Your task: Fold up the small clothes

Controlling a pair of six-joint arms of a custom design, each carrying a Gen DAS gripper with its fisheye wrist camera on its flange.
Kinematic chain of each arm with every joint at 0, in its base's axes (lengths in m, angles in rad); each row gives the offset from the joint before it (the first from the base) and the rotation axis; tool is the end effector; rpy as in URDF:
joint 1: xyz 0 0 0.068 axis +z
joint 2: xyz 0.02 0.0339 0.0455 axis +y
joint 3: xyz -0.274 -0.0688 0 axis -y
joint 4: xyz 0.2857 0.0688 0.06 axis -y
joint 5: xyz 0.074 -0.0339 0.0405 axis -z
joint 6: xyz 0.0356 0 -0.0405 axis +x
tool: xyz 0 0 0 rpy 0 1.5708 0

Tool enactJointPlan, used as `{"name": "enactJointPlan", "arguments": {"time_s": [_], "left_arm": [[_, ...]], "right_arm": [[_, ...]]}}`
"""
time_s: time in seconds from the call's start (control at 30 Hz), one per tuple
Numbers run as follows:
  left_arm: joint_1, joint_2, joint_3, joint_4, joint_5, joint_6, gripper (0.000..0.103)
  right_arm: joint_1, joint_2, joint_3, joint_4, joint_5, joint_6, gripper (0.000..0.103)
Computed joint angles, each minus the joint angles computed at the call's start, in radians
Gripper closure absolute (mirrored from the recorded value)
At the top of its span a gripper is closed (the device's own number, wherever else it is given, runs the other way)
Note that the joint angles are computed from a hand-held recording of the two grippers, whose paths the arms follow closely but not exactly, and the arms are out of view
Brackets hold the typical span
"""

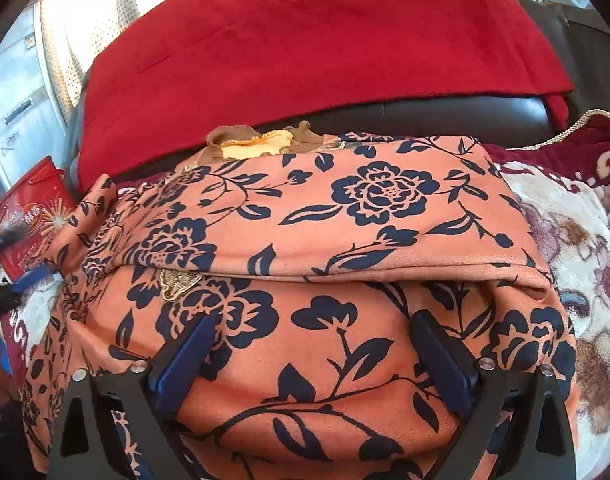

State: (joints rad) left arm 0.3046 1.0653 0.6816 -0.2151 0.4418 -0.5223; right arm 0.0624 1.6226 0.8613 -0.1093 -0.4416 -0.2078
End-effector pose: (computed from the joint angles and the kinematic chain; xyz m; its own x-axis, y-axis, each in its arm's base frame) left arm 0.2549 0.0642 0.2421 -0.4988 -0.6296 -0.5957 -0.2112 0.7549 -0.6209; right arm 0.3492 0.0371 0.1523 -0.6785 -0.2293 -0.6979 -0.4816 0.8563 0.1869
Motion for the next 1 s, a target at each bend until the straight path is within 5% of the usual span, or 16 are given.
{"name": "enactJointPlan", "arguments": {"time_s": [0.13, 0.27, 0.37, 0.57, 0.67, 0.73, 0.8, 0.87, 1.0], "left_arm": [[0.320, -0.129, -0.021, -0.049, 0.094, 0.028, 0.007], [0.675, 0.167, 0.082, -0.004, 0.170, -0.040, 0.008], [0.768, 0.405, 0.189, 0.028, 0.221, -0.098, 0.009], [0.748, 0.514, 0.247, 0.121, 0.204, -0.164, 0.010], [0.727, 0.570, 0.298, 0.057, 0.086, -0.147, 0.044], [0.724, 0.617, 0.355, -0.026, 0.016, -0.111, 0.096], [0.750, 0.669, 0.405, -0.053, 0.049, -0.115, 0.097], [0.726, 0.631, 0.425, -0.105, -0.014, -0.082, 0.098], [0.553, 0.360, 0.365, -0.081, -0.191, 0.064, 0.098]], "right_arm": [[-0.004, -0.014, -0.022, 0.021, -0.013, 0.007, 0.003], [-0.032, -0.001, -0.015, 0.025, -0.056, 0.007, 0.003], [-0.031, -0.009, -0.025, 0.032, -0.066, 0.020, 0.003], [-0.033, -0.010, -0.027, 0.033, -0.074, 0.022, 0.002], [-0.034, -0.012, -0.029, 0.033, -0.078, 0.026, 0.002], [-0.035, -0.010, -0.028, 0.034, -0.083, 0.028, 0.001], [-0.037, -0.010, -0.028, 0.034, -0.090, 0.031, 0.001], [-0.039, -0.012, -0.032, 0.040, -0.096, 0.039, 0.001], [-0.055, -0.008, -0.037, 0.055, -0.135, 0.059, 0.001]]}}
